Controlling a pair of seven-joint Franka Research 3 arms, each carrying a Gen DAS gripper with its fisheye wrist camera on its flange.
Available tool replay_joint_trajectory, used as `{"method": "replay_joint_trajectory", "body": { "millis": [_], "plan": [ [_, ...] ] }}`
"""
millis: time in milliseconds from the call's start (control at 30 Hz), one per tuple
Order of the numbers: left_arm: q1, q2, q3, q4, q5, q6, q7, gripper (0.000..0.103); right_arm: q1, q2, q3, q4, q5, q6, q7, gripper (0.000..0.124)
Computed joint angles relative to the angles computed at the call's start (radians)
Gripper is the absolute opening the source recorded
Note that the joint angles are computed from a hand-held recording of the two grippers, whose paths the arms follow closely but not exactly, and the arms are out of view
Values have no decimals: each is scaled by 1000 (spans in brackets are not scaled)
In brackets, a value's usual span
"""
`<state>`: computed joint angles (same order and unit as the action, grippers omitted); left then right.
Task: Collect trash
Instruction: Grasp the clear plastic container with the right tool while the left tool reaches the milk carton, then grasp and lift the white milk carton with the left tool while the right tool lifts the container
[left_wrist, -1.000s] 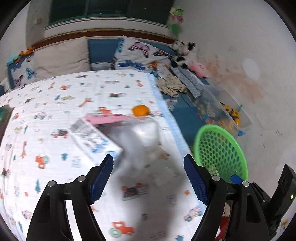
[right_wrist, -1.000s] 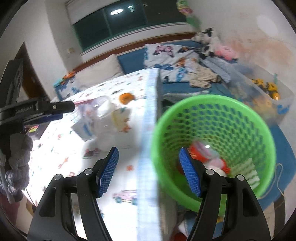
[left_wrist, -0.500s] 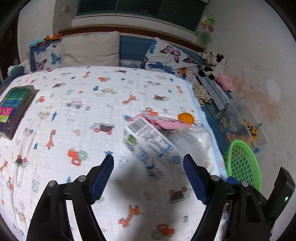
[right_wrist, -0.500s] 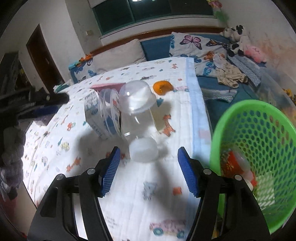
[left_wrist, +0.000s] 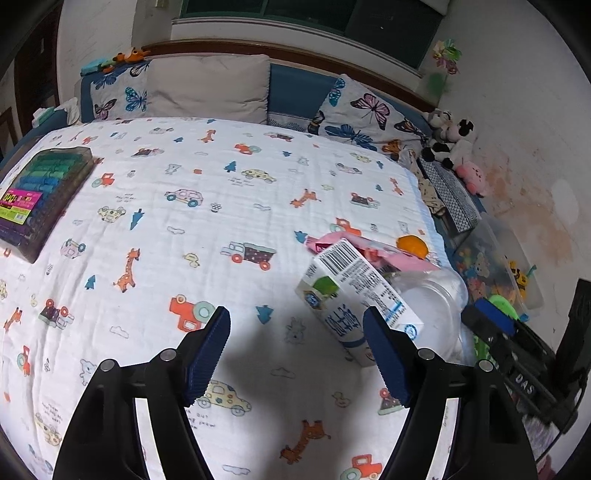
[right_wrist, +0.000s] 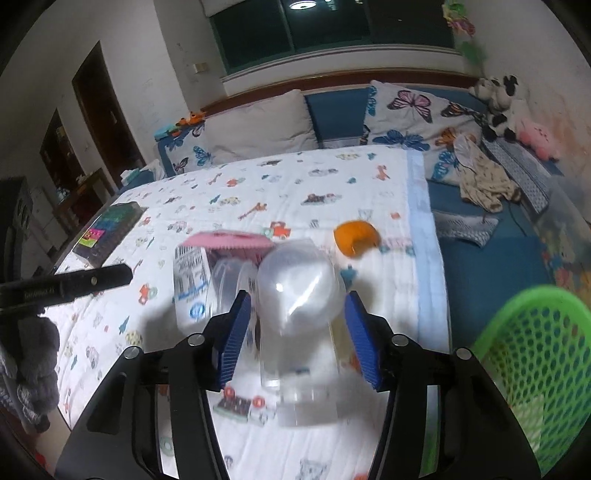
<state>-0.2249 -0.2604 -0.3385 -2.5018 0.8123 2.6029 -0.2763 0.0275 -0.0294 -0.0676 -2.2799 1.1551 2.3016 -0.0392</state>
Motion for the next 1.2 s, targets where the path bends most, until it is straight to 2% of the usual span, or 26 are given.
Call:
{"method": "replay_joint_trajectory", "body": {
  "millis": [167,367,467,600,767,1200],
  "plan": [
    [11,3,10,-2,8,26,4,70,14,38,19,33,-15,21,-15,52],
    [28,27,17,12,28,77,8,69,11,62,26,56,-20,2,-15,52],
    [31,37,17,26,38,79,13,69,3,69,23,69,-33,-33,-2,52],
    [29,46,19,35,49,79,22,67,3,64,27,61,-32,-26,-20,53],
    [27,51,31,28,28,101,35,67,4,65,29,59,-31,-32,-31,60],
    [20,159,60,102,-42,138,53,67,13,82,41,57,19,9,-74,63]
  ]
}}
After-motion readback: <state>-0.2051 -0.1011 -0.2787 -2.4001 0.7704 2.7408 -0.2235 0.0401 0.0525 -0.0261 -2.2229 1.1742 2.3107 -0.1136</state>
